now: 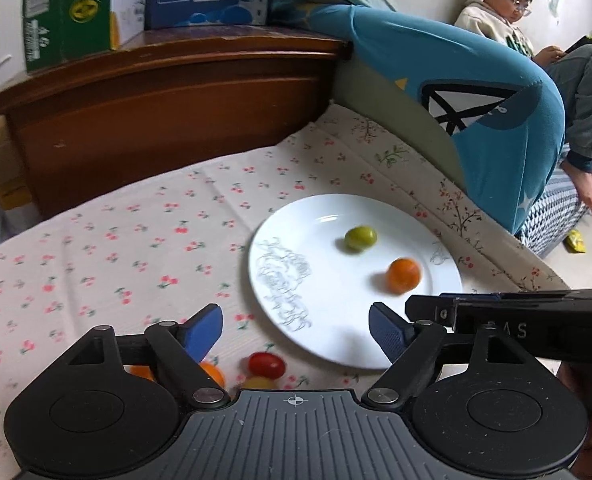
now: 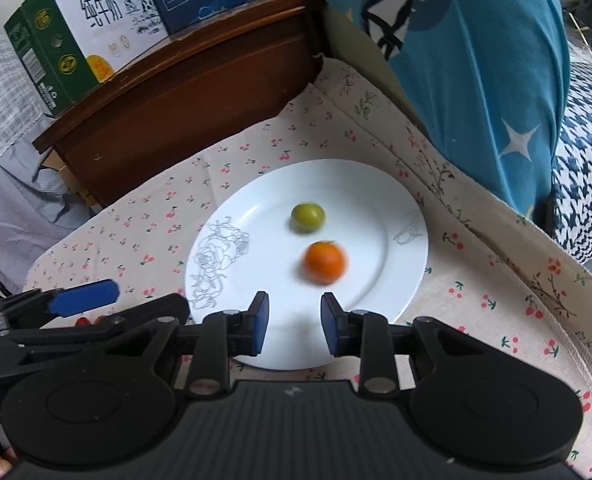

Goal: Organize fruits
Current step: 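Move both tools back from the plate to the fruit pile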

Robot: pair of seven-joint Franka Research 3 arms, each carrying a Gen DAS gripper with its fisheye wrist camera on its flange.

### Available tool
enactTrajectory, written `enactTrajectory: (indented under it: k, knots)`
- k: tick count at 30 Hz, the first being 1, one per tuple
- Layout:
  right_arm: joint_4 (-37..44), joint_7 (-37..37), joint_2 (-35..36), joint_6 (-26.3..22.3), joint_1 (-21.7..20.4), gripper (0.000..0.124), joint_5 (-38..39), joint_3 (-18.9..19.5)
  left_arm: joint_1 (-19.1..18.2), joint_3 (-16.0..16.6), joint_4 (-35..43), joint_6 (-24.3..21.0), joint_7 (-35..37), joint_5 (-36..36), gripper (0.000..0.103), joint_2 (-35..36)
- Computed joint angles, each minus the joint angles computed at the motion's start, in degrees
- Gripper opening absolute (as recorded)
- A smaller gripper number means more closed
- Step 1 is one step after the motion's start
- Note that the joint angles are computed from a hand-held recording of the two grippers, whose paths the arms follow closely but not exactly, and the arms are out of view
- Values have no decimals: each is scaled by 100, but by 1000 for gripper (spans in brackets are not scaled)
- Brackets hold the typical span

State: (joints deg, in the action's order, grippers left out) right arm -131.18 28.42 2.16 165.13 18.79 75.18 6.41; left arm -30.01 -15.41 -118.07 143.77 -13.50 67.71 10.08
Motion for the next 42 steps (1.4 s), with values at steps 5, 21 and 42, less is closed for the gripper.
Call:
enactTrajectory:
  k: [5,21,42]
  knots:
    - [-122,-172,-164,-77,30,34,248,3,-41,-98,-218,-295,58,-245,84,-279]
    - [-491,-658,-648,-459,207,34,766,-102,204,-562,-1392,-835,-625,-796,87,-1496]
    - [-1022,-894,-1031,-818,414,34,658,-132,67,-920,-1890,-634,-734,-1307,87,-1676]
